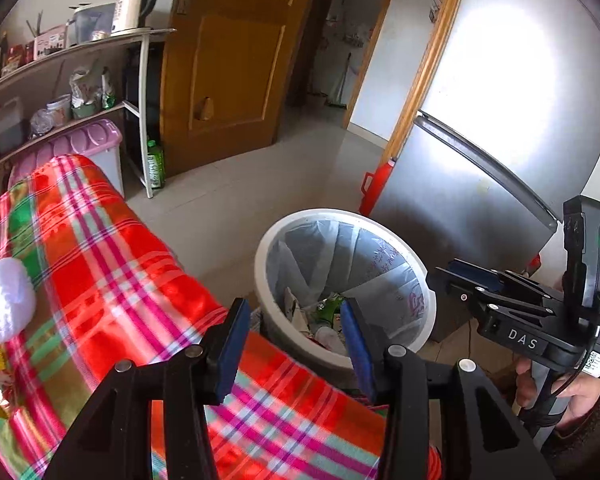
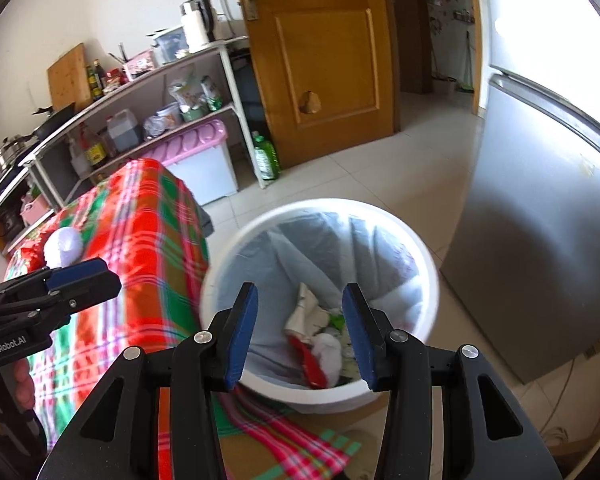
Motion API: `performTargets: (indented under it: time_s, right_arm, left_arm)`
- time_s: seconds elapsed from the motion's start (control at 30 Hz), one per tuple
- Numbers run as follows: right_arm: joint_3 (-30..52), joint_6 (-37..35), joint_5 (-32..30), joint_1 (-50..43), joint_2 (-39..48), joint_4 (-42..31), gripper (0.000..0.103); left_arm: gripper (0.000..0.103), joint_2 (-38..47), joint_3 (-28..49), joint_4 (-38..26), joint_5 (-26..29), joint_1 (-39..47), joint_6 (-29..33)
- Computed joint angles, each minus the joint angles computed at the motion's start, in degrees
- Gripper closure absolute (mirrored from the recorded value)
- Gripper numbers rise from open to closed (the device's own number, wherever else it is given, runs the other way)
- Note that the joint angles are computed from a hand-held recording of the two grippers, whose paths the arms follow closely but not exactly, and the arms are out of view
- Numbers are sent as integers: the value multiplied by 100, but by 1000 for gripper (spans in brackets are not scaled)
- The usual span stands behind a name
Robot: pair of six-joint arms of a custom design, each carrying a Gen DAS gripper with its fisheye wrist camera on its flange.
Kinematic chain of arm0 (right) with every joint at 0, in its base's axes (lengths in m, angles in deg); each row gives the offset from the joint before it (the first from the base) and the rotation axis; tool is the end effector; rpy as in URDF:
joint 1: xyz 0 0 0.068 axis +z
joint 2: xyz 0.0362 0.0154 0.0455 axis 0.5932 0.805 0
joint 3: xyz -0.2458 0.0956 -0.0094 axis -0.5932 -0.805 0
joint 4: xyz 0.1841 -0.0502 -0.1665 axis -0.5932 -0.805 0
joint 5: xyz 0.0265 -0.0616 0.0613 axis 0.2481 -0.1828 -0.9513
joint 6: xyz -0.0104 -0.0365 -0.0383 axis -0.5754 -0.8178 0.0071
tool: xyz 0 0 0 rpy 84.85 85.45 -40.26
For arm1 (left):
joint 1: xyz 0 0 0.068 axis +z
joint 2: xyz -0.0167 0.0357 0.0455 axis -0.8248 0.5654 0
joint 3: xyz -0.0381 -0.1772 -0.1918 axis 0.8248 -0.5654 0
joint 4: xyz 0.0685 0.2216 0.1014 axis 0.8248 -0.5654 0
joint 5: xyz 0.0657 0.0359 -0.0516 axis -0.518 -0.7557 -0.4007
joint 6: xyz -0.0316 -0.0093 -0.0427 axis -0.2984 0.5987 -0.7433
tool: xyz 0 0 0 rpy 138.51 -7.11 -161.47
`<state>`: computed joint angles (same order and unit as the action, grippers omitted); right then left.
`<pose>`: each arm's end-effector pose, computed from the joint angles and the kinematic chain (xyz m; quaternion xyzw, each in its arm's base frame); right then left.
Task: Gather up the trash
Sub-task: 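Move both tools back over the table toward the gold wrapper, then grasp the small yellow-red packet with the right gripper while the left gripper grasps the gold wrapper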
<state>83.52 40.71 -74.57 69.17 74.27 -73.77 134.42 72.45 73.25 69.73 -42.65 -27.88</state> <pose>0.1887 0.1112 0.1415 0.0013 0.9231 0.0851 0.3750 0.2512 0.0373 0.1347 0.1404 0.9058 -0.1872 0.3533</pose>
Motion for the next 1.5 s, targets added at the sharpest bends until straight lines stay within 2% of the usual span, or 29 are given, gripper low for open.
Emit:
performTargets:
  time_s: [0.17, 0.37, 0.7, 0.83, 1.17, 1.3, 1.5]
  right_arm:
    - [246, 139, 141, 520, 268, 106, 58]
    - [748, 308, 198, 1153, 996, 393, 58]
    - [1924, 354, 181, 1960, 2347, 569, 58]
    - [2455, 361, 185, 2234, 2859, 514, 58]
    - [3816, 250, -15, 2657, 3922, 172, 58]
    - [4372, 196, -107, 2779, 4305, -29, 58]
    - [5056, 177, -509, 2838, 4817, -184, 57]
  left_arm:
    - [53, -238, -104, -226, 278, 785, 370]
    - [52, -272, 92, -754, 596, 1860, 1031]
    - [51, 454, 821, -1346, 841, 3696, 2123]
    - [49, 896, 1233, -1468, 935, 4216, 2275]
    - [45, 1700, 2199, -1838, 997, 5001, 2560]
    - [43, 2007, 2547, -1868, 975, 5108, 2569]
    - [42, 2518, 3171, -2253, 940, 5078, 2804]
